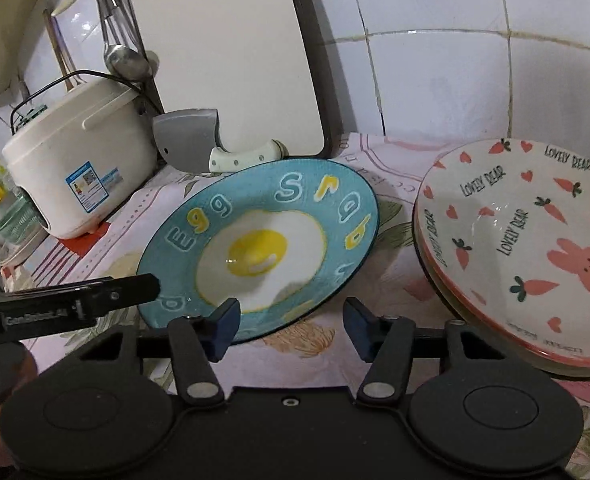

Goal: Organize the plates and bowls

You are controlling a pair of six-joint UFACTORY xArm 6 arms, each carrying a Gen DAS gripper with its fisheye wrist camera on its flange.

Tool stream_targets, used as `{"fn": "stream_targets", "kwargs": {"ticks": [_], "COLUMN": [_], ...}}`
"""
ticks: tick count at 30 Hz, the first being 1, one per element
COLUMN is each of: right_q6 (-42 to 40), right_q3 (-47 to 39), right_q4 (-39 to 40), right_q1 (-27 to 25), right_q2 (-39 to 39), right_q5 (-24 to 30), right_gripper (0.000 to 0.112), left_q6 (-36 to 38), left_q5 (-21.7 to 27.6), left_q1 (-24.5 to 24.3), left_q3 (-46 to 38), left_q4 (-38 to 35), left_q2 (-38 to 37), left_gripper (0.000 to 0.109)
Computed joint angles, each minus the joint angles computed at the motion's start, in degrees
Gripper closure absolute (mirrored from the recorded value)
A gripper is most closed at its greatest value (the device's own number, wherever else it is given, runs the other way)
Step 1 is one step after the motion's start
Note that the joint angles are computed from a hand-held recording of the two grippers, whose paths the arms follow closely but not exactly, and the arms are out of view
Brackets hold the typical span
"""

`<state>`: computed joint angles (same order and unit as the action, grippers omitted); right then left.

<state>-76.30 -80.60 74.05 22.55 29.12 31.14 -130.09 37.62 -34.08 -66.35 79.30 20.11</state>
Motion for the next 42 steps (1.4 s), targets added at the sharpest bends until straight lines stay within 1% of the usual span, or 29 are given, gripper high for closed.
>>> {"fn": "stream_targets", "kwargs": {"ticks": [1,2,3,4,5,6,7,9,11,13,16,17,19,20,21,24,29,34,37,40,42], "right_q6": [0.3,0.9,1.7,3.4,6.3,8.2,9.8,11.8,13.0,13.3,12.2,11.1,8.4,7.0,5.9,4.0,2.4,0.5,-0.9,-0.5,-0.1], "right_q3": [-0.4,-0.8,-1.3,-1.8,-3.0,-4.0,-4.7,-5.6,-6.5,-7.0,-7.3,-6.4,-3.0,-1.7,-0.4,1.7,7.8,13.7,16.1,17.3,17.4], "right_q4": [-0.1,-0.6,-1.0,-2.2,-4.0,-4.4,-4.9,-5.7,-4.9,-3.9,-2.0,-2.2,-1.7,-0.7,0.5,2.8,4.2,6.2,7.0,5.7,5.2], "right_q1": [0.2,0.4,0.5,0.3,-0.1,-0.6,-0.8,-1.4,-2.0,-2.1,-2.2,-1.6,0.6,1.5,1.8,-0.3,-2.9,-6.4,-8.8,-11.2,-13.1], "right_q2": [0.4,0.7,1.2,1.7,2.5,3.2,3.7,4.3,5.1,5.6,6.1,5.4,3.0,2.1,1.3,-0.6,-6.4,-12.2,-15.5,-17.8,-18.8], "right_q5": [-0.3,-0.8,-1.0,-0.4,1.1,2.6,3.1,4.2,5.5,5.9,5.9,4.4,-1.6,-4.0,-5.1,-1.2,1.8,5.5,7.7,10.4,12.3], "right_gripper": [0.053,0.054,0.057,0.064,0.067,0.071,0.076,0.079,0.081,0.082,0.084,0.084,0.083,0.083,0.083,0.083,0.082,0.082,0.082,0.082,0.082], "left_q6": [-0.2,0.1,1.3,2.6,3.6,2.2,0.9,-1.7,-4.5,-6.7,-7.4,-5.7,2.2,4.7,5.7,7.3,10.8,14.3,15.1,17.0,17.8], "left_q5": [0.1,0.0,-1.0,-2.7,-3.7,-4.4,-5.1,-6.2,-7.2,-6.9,-4.9,-3.6,-0.9,-0.3,0.5,3.4,8.8,13.1,14.8,17.2,17.7], "left_q1": [0.2,0.5,1.1,2.0,2.7,3.1,3.4,3.8,4.2,4.0,3.0,2.3,0.7,0.1,-0.4,-2.7,-7.3,-11.5,-13.4,-15.1,-15.8], "left_q3": [-0.4,-0.8,-1.2,-1.6,-1.9,-1.9,-1.8,-1.4,-1.2,-1.2,-1.4,-1.9,-3.8,-4.2,-4.2,-3.5,-4.7,-7.4,-9.2,-12.2,-13.9], "left_q4": [0.6,0.7,0.4,-0.4,-1.9,-0.9,0.4,2.6,5.5,7.0,6.8,5.7,-1.2,-3.7,-4.4,-5.6,-8.4,-10.8,-11.1,-11.3,-9.4], "left_q2": [0.4,0.9,1.4,1.9,2.3,2.5,2.5,2.4,2.4,2.6,2.8,3.2,3.9,3.8,3.5,1.9,1.1,0.9,0.9,1.8,2.5], "left_gripper": [0.037,0.046,0.054,0.066,0.073,0.074,0.079,0.083,0.089,0.089,0.089,0.089,0.088,0.088,0.088,0.088,0.087,0.087,0.087,0.087,0.087]}}
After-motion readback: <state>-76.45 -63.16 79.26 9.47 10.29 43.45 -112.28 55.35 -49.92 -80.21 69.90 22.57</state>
